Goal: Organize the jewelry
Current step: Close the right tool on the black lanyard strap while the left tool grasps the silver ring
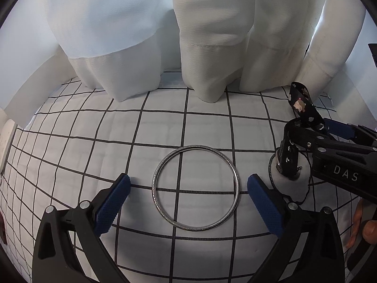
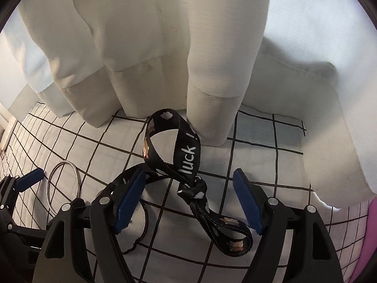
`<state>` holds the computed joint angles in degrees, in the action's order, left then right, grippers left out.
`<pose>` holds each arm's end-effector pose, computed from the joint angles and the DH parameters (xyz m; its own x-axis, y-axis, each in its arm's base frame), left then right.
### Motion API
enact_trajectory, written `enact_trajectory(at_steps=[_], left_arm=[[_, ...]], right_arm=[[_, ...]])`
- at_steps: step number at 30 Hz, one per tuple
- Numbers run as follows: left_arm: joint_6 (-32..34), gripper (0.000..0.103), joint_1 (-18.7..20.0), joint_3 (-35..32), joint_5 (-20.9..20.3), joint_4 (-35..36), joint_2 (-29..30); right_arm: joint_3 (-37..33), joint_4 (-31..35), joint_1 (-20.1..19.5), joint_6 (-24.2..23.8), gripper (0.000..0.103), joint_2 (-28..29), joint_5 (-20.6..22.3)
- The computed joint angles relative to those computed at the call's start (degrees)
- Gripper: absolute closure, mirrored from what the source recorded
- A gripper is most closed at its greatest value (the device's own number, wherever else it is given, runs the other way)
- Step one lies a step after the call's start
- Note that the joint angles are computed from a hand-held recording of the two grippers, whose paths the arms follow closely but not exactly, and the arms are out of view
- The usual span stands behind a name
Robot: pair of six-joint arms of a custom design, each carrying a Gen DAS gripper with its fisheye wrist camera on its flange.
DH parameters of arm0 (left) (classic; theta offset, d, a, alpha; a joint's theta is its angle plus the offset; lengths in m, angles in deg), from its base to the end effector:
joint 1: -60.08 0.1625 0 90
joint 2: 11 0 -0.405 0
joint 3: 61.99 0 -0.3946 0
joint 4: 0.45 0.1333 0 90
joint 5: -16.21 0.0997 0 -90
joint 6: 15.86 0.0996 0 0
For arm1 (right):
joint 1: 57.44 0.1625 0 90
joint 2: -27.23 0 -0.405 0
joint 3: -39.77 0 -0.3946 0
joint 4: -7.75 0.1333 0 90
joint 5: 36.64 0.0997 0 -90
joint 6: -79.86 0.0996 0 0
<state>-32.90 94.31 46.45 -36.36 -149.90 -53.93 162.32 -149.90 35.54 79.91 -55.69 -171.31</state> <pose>-0.3464 -0.4702 -0.0099 -0.6173 0.4983 -0.6088 0.6707 0.7378 -0.0762 0.0879 -0.4712 0.2970 -0.7274 0.2936 0.6202 -0.0453 0.8813 -0.4703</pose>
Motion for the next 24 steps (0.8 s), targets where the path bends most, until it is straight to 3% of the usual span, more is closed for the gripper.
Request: enact_trajectory(at_steps=[6,12,15,17,24], left_arm=[[1.5,0.005,0.2,1.0,0.2,-2.6,0.1],[-0.5,0.009,0.1,0.1,-0.2,0.6,-0.5],[0.0,0.019,0.0,0.5,-0.3,0.1,-0.9],[1.3,0.032,-0.1,1.2,-0.5,-1.4,-1.2],[1.3,0.033,0.2,1.0,-1.3,-0.4,-1.8]], right_arm=[[1.5,-3.9,-0.5,-2.0,0.025,-0.3,0.3],[3.2,-4.3,-0.5,-1.5,0.028,-1.9,0.6],[3.7,-5.2,0.2,-1.3,0.051,-1.9,-0.3],[3.9,-4.6,0.8,-0.9,0.079,-2.3,-1.1],[4.7,-3.2,1.9,1.6,0.084,-3.7,-0.5]])
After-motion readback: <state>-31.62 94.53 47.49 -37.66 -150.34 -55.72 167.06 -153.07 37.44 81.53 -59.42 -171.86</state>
